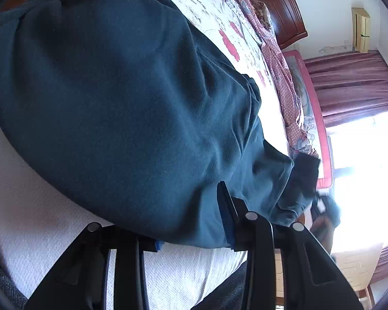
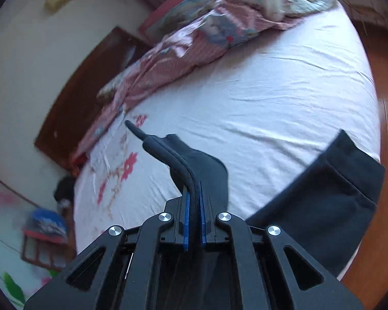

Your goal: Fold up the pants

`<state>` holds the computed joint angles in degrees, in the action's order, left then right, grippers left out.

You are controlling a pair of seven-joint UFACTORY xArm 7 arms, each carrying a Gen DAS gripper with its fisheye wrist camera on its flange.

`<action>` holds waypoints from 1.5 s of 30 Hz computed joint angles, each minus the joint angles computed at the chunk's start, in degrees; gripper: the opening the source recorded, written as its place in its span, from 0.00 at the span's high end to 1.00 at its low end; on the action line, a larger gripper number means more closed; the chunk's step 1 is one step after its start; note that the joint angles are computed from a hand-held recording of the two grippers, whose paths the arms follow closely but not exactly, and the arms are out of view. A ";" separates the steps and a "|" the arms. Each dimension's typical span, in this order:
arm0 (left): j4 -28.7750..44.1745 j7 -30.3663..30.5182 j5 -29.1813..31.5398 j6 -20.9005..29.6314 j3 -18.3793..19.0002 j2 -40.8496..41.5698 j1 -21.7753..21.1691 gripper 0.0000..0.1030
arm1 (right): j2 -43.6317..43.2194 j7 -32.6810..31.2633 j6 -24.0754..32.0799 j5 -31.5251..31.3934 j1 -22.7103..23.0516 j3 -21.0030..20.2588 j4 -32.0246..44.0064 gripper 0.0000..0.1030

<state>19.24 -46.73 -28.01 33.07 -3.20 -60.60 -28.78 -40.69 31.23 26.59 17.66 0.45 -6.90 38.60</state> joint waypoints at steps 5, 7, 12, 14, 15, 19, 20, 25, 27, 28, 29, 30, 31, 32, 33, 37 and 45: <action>-0.17 -0.35 1.12 2.89 0.42 -1.84 1.43 0.74 | -16.20 -0.78 2.25 2.45 -5.73 -7.31 -19.35 0.95; 0.06 -0.34 1.17 3.75 0.69 -1.89 1.85 0.75 | -19.00 -1.16 0.89 3.58 -6.60 -7.55 -24.38 0.95; 1.80 -1.21 2.54 5.90 -0.10 -1.54 4.48 0.75 | -19.13 -1.91 -6.01 6.40 -2.62 -7.91 -25.44 0.95; 1.84 -1.68 3.49 5.47 -0.55 -2.07 6.21 0.76 | -19.86 -3.18 -6.79 7.01 0.03 -8.54 -24.38 0.95; 1.87 -1.92 4.07 5.34 -0.71 -2.05 7.06 0.77 | -20.28 -4.14 -8.05 8.10 2.60 -9.63 -24.13 0.95; 1.05 -3.55 4.43 4.37 -0.34 -2.22 8.95 0.79 | -18.80 -1.02 -1.09 4.78 -2.69 -5.62 -23.49 0.95; 1.15 -3.20 4.68 4.00 0.00 -1.80 8.97 0.79 | -19.92 -0.86 -1.32 5.55 -3.70 -6.33 -25.06 0.95; 0.72 -3.14 5.87 3.02 0.74 -2.81 10.73 0.79 | -22.04 -2.04 -5.42 11.28 -0.83 -12.84 -28.12 0.92; 0.09 -4.11 6.31 2.76 0.08 -3.86 11.66 0.79 | -22.62 -2.48 -6.97 13.03 0.59 -13.83 -28.41 0.83; 0.01 -4.52 7.17 2.85 -0.40 -4.53 12.60 0.79 | -23.67 -2.71 -8.18 13.93 1.18 -14.20 -29.05 0.72; 0.26 -4.46 8.26 3.17 -0.59 -4.89 13.38 0.79 | -23.79 -2.63 -8.85 14.18 1.47 -13.87 -29.16 0.69; 0.38 -4.28 9.55 3.04 -0.99 -5.36 14.39 0.77 | -23.10 -2.96 -7.98 13.28 0.97 -13.47 -28.62 0.69; 0.47 -3.53 10.86 2.69 -0.93 -5.66 15.16 0.74 | -22.22 -3.03 -7.26 12.38 0.52 -12.50 -27.95 0.69; 0.96 -2.72 12.19 3.05 -0.76 -5.40 15.91 0.73 | -21.92 -2.71 -6.57 11.75 -0.19 -11.51 -27.57 0.69; 1.00 -1.59 13.11 2.90 -0.26 -5.49 16.18 0.73 | -21.68 -2.31 -6.47 11.76 -0.36 -11.22 -27.41 0.69; -0.46 1.21 12.65 1.31 1.89 -6.61 15.18 0.63 | -21.68 -2.40 -6.32 12.02 -0.16 -11.97 -27.39 0.69; -3.14 4.58 11.47 -0.70 3.34 -9.85 14.26 0.62 | -18.73 -2.28 -0.77 9.00 -2.72 -9.28 -23.97 0.69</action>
<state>16.10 -42.15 -16.54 32.37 0.13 -70.45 -14.51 -59.41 28.95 25.82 26.66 -2.27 -16.18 14.63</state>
